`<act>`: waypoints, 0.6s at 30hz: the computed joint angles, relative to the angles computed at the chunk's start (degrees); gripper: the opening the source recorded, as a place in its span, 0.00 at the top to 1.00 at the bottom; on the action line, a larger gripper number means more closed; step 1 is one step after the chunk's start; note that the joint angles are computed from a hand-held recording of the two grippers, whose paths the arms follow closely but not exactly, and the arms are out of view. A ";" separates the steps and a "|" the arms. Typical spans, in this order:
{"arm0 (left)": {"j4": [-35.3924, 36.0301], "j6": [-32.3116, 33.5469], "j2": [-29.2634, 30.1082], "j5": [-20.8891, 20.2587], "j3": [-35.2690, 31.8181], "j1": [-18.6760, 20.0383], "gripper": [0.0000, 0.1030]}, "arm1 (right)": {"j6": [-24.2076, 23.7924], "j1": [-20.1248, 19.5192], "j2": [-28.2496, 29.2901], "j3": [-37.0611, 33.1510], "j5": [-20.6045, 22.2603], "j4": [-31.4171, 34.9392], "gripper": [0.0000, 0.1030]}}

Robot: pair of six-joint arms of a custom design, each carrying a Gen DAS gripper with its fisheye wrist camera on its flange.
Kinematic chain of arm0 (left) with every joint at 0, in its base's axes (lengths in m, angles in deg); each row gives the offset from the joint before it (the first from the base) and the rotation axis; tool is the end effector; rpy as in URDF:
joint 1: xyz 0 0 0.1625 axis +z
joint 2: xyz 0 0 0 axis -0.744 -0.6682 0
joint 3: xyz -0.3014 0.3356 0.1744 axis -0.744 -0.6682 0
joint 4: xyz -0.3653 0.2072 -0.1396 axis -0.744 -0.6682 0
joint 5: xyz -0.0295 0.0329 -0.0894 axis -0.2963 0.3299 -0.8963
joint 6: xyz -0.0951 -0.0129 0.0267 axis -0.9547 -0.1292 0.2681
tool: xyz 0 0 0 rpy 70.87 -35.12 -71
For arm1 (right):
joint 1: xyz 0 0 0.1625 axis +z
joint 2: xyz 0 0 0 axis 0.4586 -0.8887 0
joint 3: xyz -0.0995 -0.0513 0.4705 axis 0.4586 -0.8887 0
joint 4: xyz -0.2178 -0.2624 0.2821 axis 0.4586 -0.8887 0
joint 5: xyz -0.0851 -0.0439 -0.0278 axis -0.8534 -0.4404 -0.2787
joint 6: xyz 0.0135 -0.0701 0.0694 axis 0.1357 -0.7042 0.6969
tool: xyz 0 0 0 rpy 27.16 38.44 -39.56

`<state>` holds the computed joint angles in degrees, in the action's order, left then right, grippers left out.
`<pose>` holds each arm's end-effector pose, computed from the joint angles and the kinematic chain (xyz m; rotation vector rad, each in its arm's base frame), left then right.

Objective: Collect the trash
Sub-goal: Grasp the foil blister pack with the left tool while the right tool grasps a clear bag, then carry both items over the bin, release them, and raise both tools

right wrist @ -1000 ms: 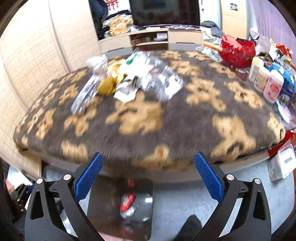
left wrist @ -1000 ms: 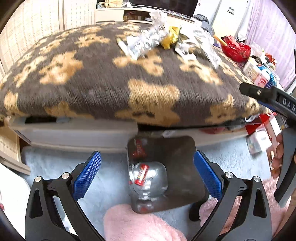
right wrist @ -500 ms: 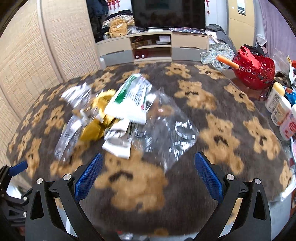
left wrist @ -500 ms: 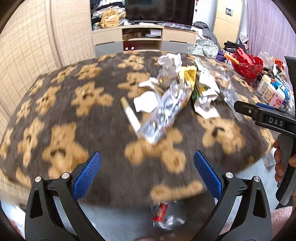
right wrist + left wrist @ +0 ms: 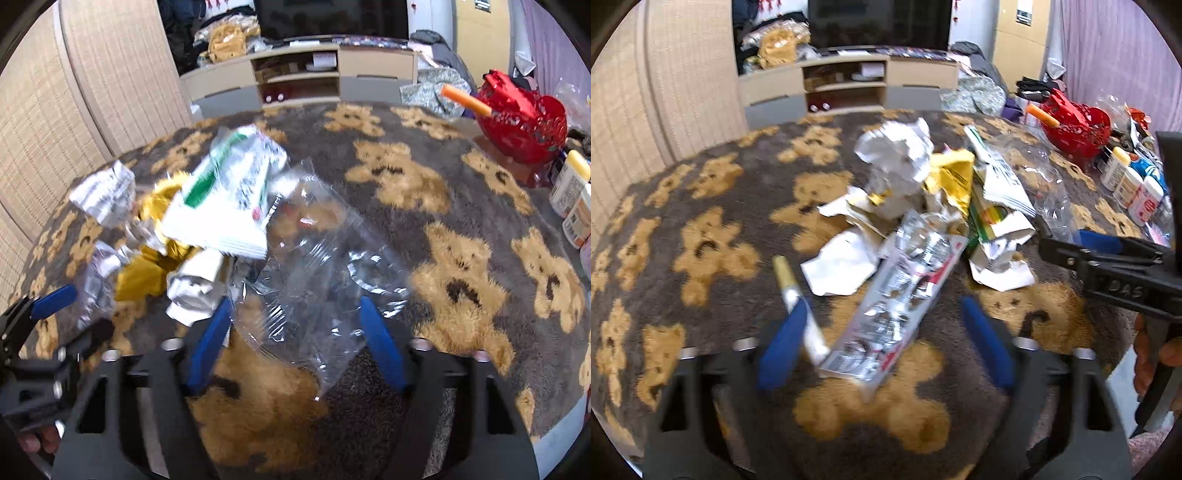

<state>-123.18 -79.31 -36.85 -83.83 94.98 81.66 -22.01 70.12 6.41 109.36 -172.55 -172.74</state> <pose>-0.2629 -0.4167 0.0906 0.7433 2.3766 -0.6433 0.1269 -0.3964 0.2164 0.1780 -2.3636 0.8226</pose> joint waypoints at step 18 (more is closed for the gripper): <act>7.36 -9.79 -9.70 0.89 4.28 -7.94 0.71 | 1.44 1.00 -11.58 8.38 6.10 -5.40 0.82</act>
<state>-115.82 -89.10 -46.55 -82.94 99.25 73.73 -20.57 71.12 -5.17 117.74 -166.46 -178.14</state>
